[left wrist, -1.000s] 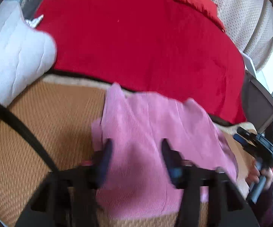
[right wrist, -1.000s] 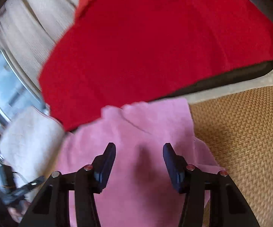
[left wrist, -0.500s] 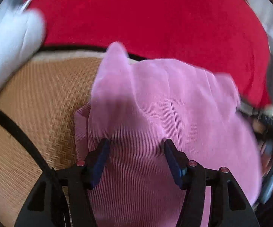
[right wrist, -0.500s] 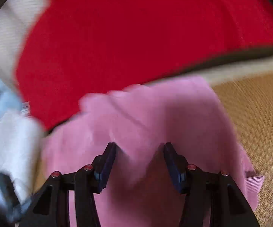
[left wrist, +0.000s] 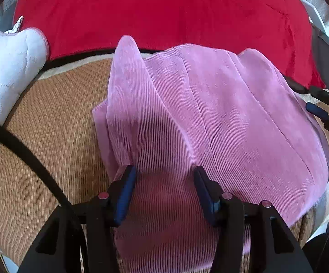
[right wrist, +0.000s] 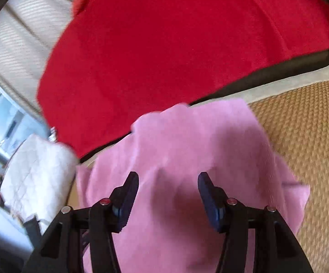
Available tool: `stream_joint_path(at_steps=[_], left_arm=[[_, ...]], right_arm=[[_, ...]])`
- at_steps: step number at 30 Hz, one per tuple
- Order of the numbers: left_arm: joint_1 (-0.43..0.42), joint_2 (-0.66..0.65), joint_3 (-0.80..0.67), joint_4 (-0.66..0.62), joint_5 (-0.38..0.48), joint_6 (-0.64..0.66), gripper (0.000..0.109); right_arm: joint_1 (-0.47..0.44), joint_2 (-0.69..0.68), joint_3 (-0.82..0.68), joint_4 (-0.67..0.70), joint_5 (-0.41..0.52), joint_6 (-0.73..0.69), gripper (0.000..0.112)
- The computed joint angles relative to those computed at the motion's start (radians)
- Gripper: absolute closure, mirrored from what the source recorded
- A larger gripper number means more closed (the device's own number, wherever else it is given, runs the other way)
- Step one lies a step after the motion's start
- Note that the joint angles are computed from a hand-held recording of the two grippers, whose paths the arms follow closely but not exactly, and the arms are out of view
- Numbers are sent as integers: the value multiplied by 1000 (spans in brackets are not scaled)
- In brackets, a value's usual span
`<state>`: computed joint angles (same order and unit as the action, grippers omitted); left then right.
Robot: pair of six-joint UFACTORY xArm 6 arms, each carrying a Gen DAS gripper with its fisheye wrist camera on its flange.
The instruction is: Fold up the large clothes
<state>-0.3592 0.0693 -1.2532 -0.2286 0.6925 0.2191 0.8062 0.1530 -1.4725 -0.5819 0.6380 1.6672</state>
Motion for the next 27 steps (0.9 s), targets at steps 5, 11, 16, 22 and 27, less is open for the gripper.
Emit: stream_joint_path(at_steps=[5,11,16,22,27], left_arm=[[22,-77,86,-68,-9,6,56],[41,-174,188,-50,-21,-2,56],[45,-237,254,-9,15,37,55],[76,-306,322,-78,22,94,55],[145,-304,288,-275,29,183,56]], right_arm=[[40,79,-103,164,85,-172,66],[63,79,-108,189,175,-173,73],[114,54,-82,168,245,-160,73],[152,26,-54,120,283,-144,73],[166,28,-80,30,279,-117,70]])
